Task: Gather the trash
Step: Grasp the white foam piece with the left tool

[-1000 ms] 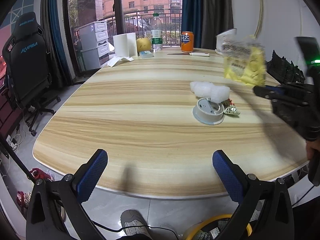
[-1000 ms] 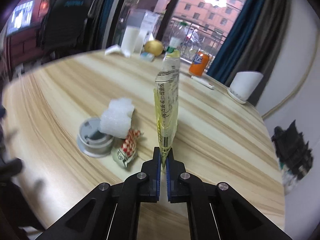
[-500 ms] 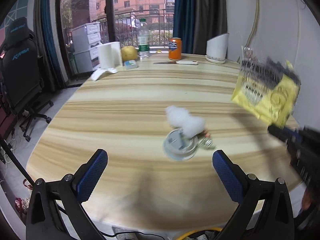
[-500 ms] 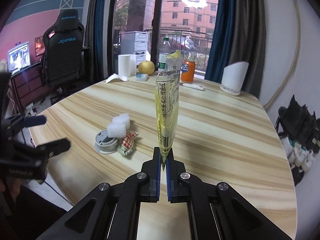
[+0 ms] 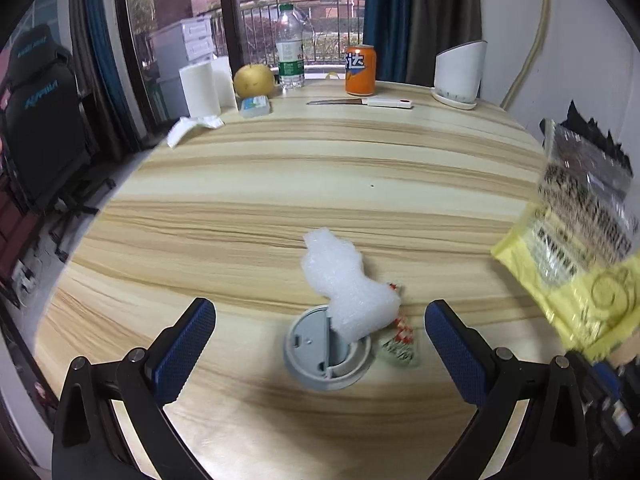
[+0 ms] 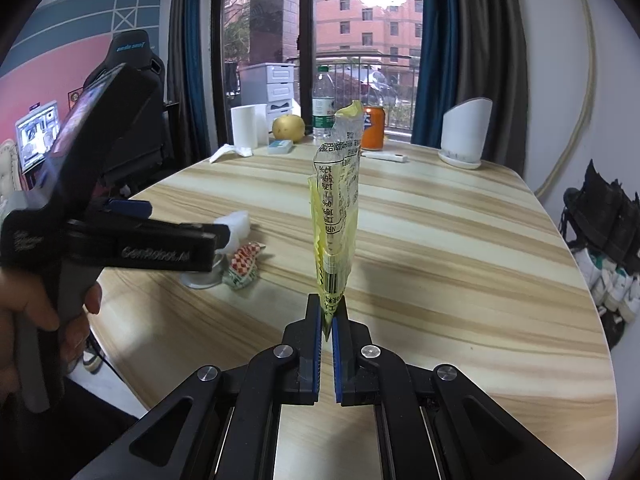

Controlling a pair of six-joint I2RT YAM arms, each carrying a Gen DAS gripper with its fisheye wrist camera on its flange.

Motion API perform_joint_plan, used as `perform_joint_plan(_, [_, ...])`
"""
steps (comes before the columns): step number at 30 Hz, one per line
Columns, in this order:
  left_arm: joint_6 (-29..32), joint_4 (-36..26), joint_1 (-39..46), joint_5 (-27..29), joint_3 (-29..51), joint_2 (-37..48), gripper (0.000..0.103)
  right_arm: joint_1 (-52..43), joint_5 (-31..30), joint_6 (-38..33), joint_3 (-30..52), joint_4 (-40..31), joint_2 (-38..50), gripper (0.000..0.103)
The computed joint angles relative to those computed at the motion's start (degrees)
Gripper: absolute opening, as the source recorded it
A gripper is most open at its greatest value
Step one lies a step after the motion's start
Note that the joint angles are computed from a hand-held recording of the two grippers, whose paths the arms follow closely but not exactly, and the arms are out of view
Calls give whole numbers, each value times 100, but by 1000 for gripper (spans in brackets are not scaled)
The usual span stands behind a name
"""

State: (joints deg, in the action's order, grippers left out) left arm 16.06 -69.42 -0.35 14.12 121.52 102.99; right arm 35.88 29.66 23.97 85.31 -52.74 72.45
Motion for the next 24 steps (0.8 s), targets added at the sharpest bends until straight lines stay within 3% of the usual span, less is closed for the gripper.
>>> perform_joint_plan(3, [-79, 102, -46, -12, -179, -98, 100, 12, 26, -3, -126, 41, -70, 4])
perform_joint_plan(10, [-94, 233, -285, -209, -407, -168, 73, -57, -91, 113, -457, 196, -202, 4])
perform_joint_plan(16, [-87, 389, -261, -105, -567, -251, 30, -15, -81, 147, -552, 208, -258, 4])
perform_joint_plan(24, [72, 615, -7, 211, -604, -379, 29, -2, -87, 179, -650, 215, -324, 4])
